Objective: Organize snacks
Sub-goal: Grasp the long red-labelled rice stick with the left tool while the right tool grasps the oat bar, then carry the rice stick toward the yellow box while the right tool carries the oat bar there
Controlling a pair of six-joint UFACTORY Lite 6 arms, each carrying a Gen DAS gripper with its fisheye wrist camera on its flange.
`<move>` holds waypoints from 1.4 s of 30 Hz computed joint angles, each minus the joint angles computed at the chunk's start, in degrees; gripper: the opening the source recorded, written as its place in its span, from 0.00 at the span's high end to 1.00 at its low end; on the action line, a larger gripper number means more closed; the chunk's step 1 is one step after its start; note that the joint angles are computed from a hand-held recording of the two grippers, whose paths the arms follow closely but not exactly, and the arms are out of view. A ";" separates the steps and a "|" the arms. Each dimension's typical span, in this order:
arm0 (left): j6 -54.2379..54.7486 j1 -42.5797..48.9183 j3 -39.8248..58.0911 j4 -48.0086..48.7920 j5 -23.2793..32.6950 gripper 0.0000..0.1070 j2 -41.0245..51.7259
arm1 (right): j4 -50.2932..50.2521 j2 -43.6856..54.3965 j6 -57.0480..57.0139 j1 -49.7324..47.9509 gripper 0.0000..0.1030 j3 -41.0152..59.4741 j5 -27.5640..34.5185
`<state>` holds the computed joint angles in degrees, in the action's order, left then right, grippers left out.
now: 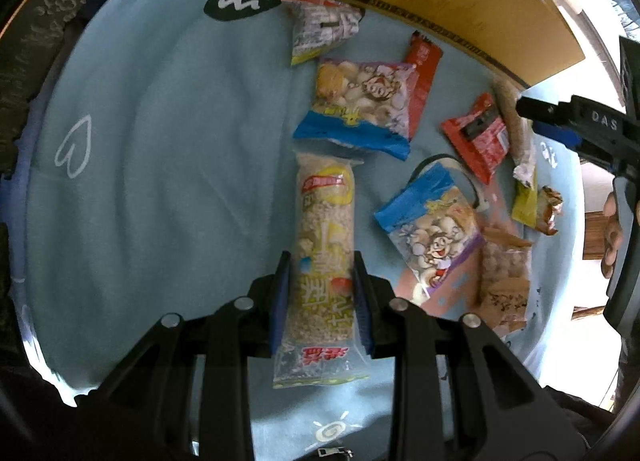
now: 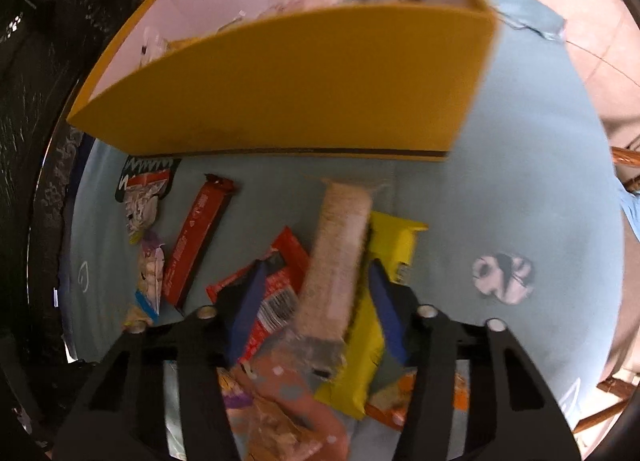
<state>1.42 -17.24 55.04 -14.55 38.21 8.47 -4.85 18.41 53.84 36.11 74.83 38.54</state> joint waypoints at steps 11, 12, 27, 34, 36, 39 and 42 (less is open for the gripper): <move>1.57 0.39 2.88 -0.83 0.25 0.73 4.84 | -6.04 10.19 2.01 1.28 0.71 8.63 5.65; 1.68 0.29 2.31 -0.85 0.02 0.73 4.36 | -6.61 10.18 2.73 1.58 0.72 8.81 5.55; -0.67 -0.48 0.64 0.96 0.73 0.73 -3.91 | -11.74 -14.05 16.82 7.64 0.72 -9.71 3.37; -2.79 -1.96 0.91 2.25 1.91 0.73 -6.83 | -11.51 -21.65 20.58 11.96 0.72 -16.00 4.04; -2.40 -2.04 1.45 2.22 1.22 0.73 -5.08 | -10.81 -22.72 20.75 12.37 0.72 -17.11 3.95; -3.84 -2.55 1.70 4.32 -0.18 0.73 -1.31 | -10.29 -22.86 20.56 12.65 0.72 -17.27 3.61; -4.55 -3.15 2.19 4.55 -1.60 0.73 3.47 | -9.92 -22.91 19.87 13.05 0.72 -17.12 3.34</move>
